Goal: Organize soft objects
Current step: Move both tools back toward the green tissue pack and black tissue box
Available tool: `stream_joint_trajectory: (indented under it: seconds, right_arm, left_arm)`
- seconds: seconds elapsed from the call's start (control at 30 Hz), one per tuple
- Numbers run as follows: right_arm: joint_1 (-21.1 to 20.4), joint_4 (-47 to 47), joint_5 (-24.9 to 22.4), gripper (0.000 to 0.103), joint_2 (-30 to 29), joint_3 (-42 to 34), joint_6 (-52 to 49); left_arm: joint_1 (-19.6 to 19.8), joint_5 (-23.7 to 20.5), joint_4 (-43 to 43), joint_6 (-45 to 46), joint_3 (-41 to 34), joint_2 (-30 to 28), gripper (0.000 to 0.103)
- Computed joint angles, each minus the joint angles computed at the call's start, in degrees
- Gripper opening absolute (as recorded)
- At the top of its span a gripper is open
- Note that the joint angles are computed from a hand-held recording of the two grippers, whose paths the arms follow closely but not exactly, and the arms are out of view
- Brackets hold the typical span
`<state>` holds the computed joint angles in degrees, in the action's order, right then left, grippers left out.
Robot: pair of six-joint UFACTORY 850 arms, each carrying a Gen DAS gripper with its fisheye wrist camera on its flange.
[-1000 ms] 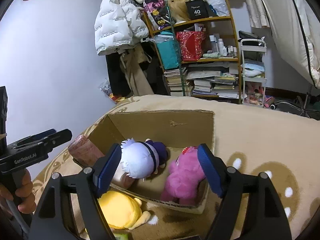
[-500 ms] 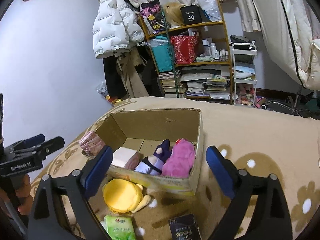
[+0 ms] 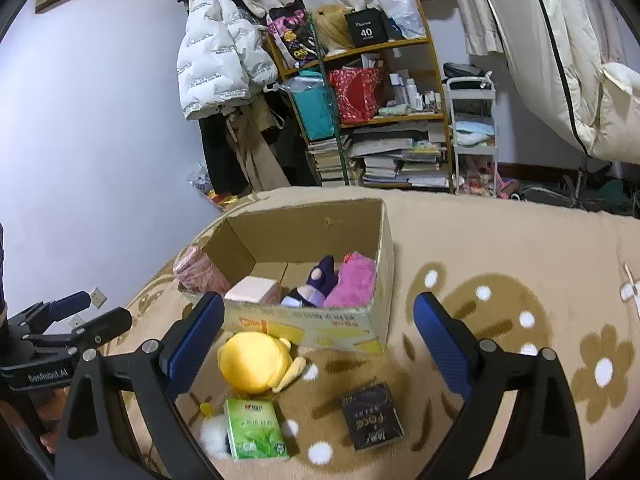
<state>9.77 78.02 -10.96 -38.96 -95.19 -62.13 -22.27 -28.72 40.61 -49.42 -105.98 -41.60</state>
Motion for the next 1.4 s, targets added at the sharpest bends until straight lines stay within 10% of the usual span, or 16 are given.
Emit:
stream_joint_trajectory:
  seconds: [0.57, 1.4]
  right_arm:
    - [-0.53, -35.31, -6.02, 0.1, -0.86, -0.8, 36.71]
    - [-1.03, -51.62, -22.97, 0.1, -11.89, -13.13, 58.61]
  left_arm:
    - [-1.45, -2.59, -7.17, 8.94, 1.37, -0.37, 0.099]
    - [-4.27, -14.87, -16.73, 26.93, -13.6, -13.79, 0.099]
